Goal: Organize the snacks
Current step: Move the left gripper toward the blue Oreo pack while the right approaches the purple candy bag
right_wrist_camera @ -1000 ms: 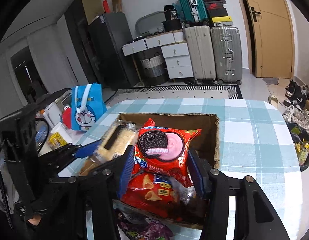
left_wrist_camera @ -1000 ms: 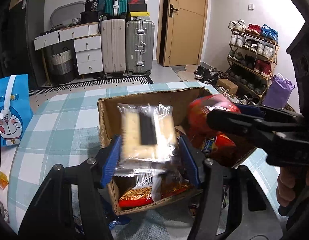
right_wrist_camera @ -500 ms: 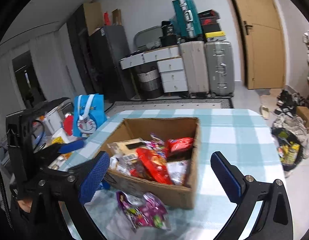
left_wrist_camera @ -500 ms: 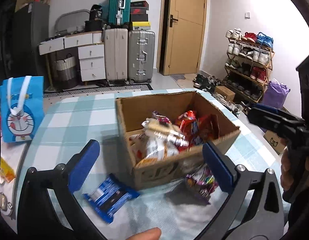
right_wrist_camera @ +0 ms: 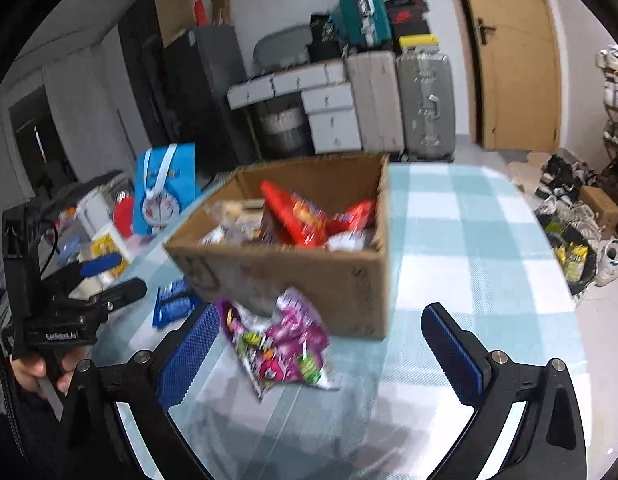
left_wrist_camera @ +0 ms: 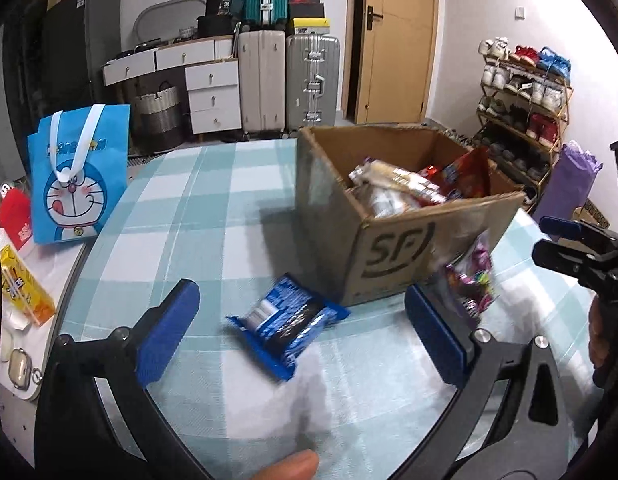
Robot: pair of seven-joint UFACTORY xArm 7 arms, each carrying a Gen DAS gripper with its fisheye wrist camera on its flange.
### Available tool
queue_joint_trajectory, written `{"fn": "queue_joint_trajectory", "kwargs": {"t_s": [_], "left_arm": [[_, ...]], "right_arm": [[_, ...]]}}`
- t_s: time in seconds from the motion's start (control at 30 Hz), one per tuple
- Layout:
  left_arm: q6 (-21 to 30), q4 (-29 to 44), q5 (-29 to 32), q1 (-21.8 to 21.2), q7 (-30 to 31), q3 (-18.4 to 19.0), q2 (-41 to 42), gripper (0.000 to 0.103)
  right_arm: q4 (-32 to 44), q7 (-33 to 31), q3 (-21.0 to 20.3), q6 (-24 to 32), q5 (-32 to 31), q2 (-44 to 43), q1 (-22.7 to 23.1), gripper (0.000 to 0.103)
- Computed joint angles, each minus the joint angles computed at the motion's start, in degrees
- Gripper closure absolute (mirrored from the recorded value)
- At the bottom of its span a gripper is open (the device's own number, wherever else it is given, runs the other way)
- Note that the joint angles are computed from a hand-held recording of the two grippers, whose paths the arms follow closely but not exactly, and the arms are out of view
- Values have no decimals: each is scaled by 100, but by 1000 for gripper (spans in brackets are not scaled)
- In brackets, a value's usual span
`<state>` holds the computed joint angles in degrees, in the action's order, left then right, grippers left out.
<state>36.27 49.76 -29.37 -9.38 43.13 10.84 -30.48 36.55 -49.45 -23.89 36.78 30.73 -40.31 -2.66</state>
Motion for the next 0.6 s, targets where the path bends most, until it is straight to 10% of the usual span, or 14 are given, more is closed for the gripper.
{"fn": "queue_joint_trajectory", "kwargs": {"t_s": [0.6], "left_arm": [[246,220,133,325,-186,-155,590,1]], "right_arm": [[-158,100,307,199,-134,294,2,0]]}}
